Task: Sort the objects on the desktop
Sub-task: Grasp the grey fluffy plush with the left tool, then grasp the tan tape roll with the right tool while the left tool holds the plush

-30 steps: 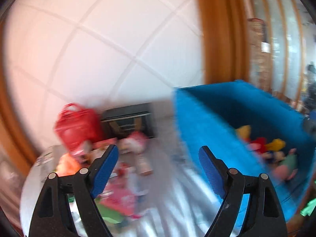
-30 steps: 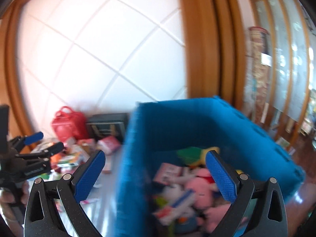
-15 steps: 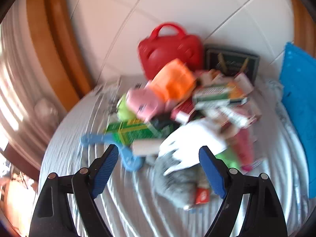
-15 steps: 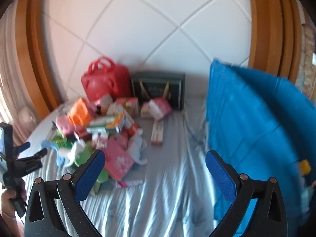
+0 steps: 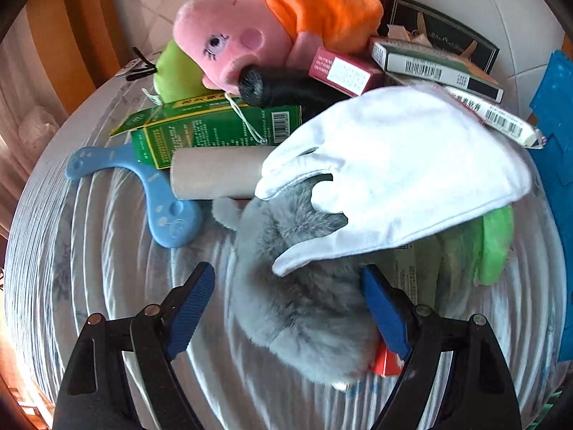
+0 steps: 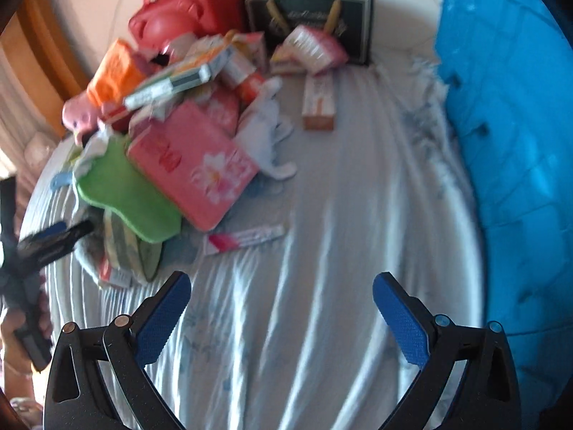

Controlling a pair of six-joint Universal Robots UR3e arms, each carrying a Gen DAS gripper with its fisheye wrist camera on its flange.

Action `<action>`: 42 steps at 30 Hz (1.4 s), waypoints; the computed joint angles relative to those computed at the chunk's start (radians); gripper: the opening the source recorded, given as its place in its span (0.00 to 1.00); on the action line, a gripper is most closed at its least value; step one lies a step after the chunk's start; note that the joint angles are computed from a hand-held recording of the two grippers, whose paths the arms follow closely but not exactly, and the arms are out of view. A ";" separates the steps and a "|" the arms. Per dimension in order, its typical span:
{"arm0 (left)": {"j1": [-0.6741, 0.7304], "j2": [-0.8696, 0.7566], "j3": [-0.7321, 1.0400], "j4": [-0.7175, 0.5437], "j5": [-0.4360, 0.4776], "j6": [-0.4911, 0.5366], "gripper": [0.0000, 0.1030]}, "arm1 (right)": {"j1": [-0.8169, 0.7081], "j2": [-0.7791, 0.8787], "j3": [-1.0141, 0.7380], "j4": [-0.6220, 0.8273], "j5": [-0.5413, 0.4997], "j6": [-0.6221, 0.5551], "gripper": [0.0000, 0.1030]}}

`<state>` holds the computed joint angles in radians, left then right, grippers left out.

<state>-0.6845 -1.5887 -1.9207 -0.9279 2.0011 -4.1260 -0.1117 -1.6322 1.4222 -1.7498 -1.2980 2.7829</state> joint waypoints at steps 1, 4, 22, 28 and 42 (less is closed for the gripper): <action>0.017 -0.047 0.030 -0.011 -0.007 0.031 0.81 | 0.022 0.017 -0.004 0.003 -0.004 0.001 1.00; 0.022 -0.154 0.103 -0.036 0.038 0.069 0.83 | 0.079 0.054 -0.012 -0.008 -0.006 0.006 1.00; -0.120 0.256 -0.213 -0.142 0.024 -0.134 0.44 | 0.392 0.281 -0.147 -0.090 0.005 0.198 1.00; -0.094 0.237 -0.219 -0.069 0.015 -0.058 0.44 | 0.454 0.407 -0.238 -0.138 -0.045 0.292 0.57; -0.174 0.255 -0.110 -0.169 0.103 -0.059 0.39 | 0.350 0.072 0.032 -0.100 -0.018 0.244 0.14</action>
<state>-0.8584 -1.3333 -2.0302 -1.0971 2.1042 -4.1853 0.2378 -1.5604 1.4546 -1.8495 -1.3159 3.0266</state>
